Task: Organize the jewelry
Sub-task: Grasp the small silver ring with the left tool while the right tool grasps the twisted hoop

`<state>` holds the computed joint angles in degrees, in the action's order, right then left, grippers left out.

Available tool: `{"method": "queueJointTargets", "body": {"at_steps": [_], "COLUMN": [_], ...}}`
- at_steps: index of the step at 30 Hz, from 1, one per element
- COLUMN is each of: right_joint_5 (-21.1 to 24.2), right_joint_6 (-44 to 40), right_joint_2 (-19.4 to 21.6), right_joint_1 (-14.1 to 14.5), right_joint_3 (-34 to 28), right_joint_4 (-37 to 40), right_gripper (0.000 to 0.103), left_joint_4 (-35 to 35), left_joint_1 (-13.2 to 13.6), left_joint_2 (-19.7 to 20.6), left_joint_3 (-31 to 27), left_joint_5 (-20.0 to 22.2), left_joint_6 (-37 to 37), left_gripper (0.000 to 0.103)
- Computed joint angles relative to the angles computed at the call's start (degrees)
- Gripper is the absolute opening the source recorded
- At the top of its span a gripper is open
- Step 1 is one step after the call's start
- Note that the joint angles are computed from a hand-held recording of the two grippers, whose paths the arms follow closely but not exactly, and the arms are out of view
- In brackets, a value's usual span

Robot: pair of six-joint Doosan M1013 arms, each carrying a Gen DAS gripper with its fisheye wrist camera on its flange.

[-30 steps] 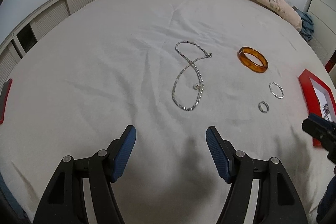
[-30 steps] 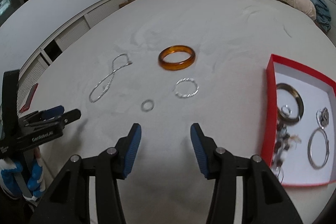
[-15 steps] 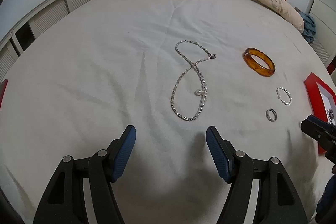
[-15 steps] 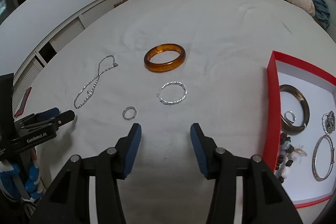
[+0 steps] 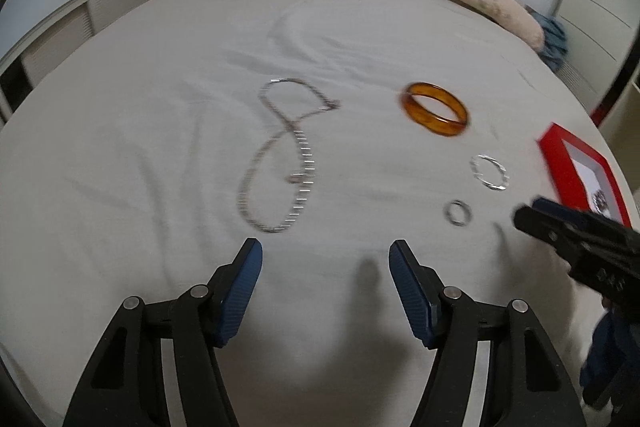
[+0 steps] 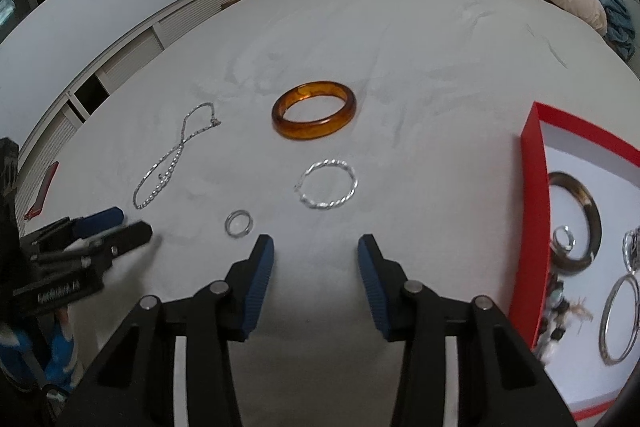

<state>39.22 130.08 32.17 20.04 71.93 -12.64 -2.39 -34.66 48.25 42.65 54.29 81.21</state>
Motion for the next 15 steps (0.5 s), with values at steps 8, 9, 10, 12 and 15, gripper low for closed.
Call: {"method": "queueJointTargets", "body": {"at_steps": [8, 9, 10, 12, 15], "right_joint_5": [3.9, 4.7, 5.2, 6.3, 7.1], "right_joint_6": [-6.9, -7.9, -8.4, -9.7, -10.3], "right_joint_2": [2.5, 3.1, 3.6, 4.4, 5.4], "right_joint_1": [-1.3, -1.4, -1.5, -1.6, -1.7], "right_joint_3": [-4.7, -5.6, -6.4, -7.5, -8.6], "right_joint_4": [3.2, 3.5, 3.5, 4.4, 4.6], "right_gripper": [0.042, 0.042, 0.042, 0.042, 0.043], "left_joint_4": [-3.0, -3.4, -3.8, -4.0, -4.8], "left_joint_1": [-0.2, -0.1, 0.0, 0.0, 0.1], "left_joint_2": [2.5, 2.8, 3.0, 3.0, 3.2], "left_joint_3": [-4.4, -4.8, -5.2, -5.1, -5.6], "left_joint_5": [2.0, 2.3, 2.6, 2.5, 2.8], "left_joint_6": [2.8, 2.9, 3.0, 3.3, 4.1], "left_gripper": [0.063, 0.063, 0.063, 0.062, 0.062]}}
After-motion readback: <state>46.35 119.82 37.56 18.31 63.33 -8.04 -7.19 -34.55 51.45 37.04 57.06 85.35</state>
